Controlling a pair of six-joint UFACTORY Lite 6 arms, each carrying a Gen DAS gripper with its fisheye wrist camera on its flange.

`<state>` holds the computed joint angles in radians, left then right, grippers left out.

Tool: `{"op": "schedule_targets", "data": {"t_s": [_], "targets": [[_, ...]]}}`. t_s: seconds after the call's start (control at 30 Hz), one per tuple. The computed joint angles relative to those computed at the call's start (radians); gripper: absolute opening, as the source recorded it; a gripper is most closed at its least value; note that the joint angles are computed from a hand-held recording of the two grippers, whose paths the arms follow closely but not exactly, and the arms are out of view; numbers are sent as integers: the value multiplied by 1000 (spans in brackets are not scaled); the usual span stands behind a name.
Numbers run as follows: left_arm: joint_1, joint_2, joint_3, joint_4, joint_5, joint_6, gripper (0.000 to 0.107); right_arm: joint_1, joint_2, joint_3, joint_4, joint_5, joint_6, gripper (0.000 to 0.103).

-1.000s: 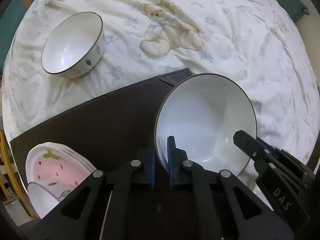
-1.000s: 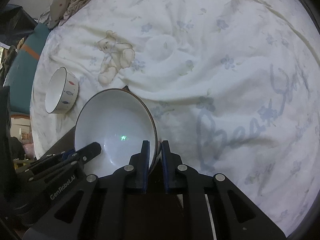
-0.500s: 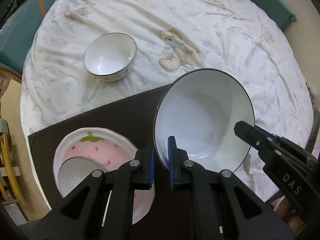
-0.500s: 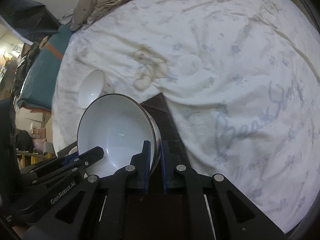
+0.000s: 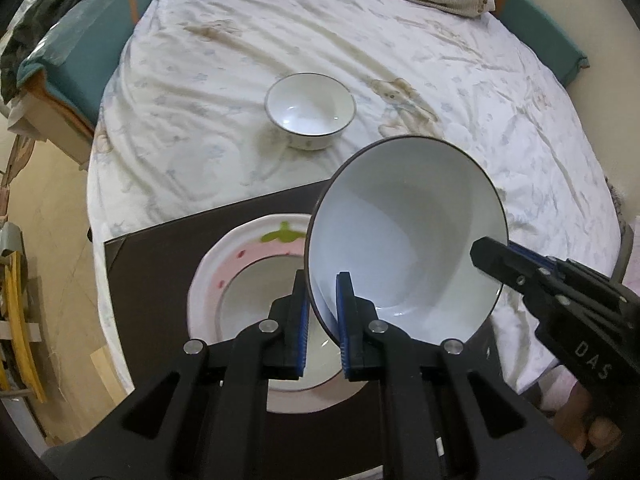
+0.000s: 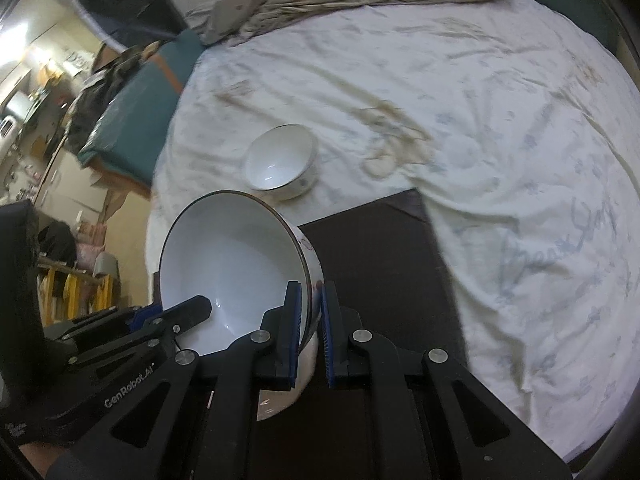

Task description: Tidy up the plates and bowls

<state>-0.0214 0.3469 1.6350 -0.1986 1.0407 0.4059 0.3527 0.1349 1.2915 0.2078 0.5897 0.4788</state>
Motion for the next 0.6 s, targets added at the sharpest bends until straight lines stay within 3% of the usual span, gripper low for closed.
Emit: {"op": "schedule_targets", "data": {"t_s": [0.3,0.5,0.6], "targets": [[147,-60,-82,-66,11,191,10,174,49,68,-145,18,177,11],[222,-31,-43,-121,73,291,10,254,59,95,-205,46,273,11],[235,-27,-60,-135,57,338,10,281,56,113,-245,61,322,11]]}}
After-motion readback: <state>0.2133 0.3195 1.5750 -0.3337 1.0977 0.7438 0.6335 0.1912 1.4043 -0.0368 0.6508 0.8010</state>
